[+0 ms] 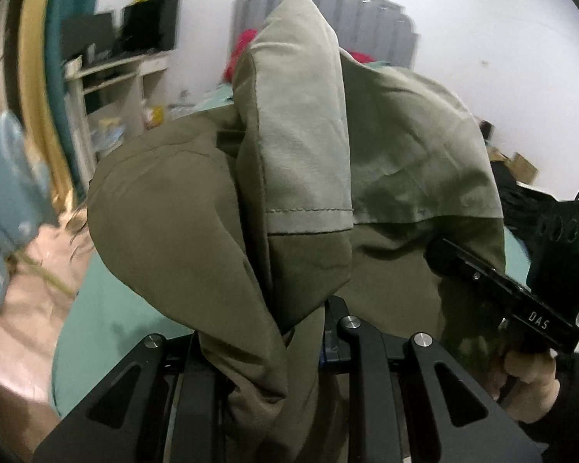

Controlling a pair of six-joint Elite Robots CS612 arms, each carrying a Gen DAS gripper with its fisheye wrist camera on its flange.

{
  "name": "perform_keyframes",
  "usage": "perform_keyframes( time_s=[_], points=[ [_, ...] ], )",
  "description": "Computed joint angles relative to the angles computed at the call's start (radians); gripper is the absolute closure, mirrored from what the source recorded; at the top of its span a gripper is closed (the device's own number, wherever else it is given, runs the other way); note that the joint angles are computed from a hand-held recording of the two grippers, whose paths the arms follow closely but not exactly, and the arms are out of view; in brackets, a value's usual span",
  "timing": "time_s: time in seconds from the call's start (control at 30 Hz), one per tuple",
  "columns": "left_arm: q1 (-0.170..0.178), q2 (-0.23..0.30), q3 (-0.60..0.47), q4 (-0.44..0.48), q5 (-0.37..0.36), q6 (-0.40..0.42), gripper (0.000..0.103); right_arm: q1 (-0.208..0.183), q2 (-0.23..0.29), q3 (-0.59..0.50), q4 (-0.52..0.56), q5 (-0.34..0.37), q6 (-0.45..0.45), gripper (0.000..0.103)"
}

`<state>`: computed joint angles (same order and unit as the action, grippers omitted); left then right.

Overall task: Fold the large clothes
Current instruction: 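Lift the folded jacket bundle off the bed with both tools, then carry the jacket bundle to the bed corner and lower it with both tools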

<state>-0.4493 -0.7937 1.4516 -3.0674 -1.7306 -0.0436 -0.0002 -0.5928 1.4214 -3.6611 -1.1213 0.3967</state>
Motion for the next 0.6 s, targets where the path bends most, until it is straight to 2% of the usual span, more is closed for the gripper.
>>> perform_keyframes(
  time_s=[0.07, 0.13, 0.2, 0.23, 0.3, 0.37, 0.4, 0.43, 0.47, 0.53, 0.6],
  points=[
    [0.018, 0.006, 0.011, 0.005, 0.004, -0.017, 0.080, 0.010, 0.045, -0.067, 0.055, 0.016, 0.027, 0.057],
    [0.038, 0.032, -0.011, 0.039, 0.000, -0.035, 0.076, 0.017, 0.095, -0.138, 0.126, 0.040, 0.023, 0.056],
    [0.059, 0.073, -0.057, 0.108, -0.010, -0.063, 0.069, 0.022, 0.130, -0.197, 0.226, 0.040, 0.020, 0.051],
    [0.063, 0.089, -0.076, 0.141, 0.009, -0.082, 0.066, 0.021, 0.151, -0.239, 0.318, 0.052, 0.010, 0.049],
    [0.068, 0.109, -0.099, 0.185, 0.051, -0.131, 0.055, 0.016, 0.173, -0.293, 0.466, 0.078, 0.002, 0.037],
    [0.082, 0.136, -0.125, 0.204, 0.051, -0.202, 0.050, 0.001, 0.196, -0.349, 0.605, 0.135, -0.012, 0.033],
    [0.090, 0.150, -0.147, 0.214, 0.052, -0.225, 0.049, -0.008, 0.205, -0.365, 0.635, 0.171, -0.012, 0.033],
    [0.090, 0.156, -0.155, 0.220, 0.088, -0.254, 0.049, -0.015, 0.208, -0.369, 0.648, 0.190, -0.027, 0.033],
    [0.085, 0.152, -0.151, 0.230, 0.128, -0.260, 0.049, -0.019, 0.201, -0.362, 0.660, 0.186, -0.077, 0.032],
    [0.090, 0.174, -0.205, 0.271, 0.139, -0.254, 0.048, -0.021, 0.182, -0.321, 0.656, 0.185, -0.137, 0.028],
    [0.070, 0.154, -0.182, 0.286, 0.255, -0.237, 0.048, -0.025, 0.156, -0.267, 0.637, 0.171, -0.139, 0.025]
  ],
)
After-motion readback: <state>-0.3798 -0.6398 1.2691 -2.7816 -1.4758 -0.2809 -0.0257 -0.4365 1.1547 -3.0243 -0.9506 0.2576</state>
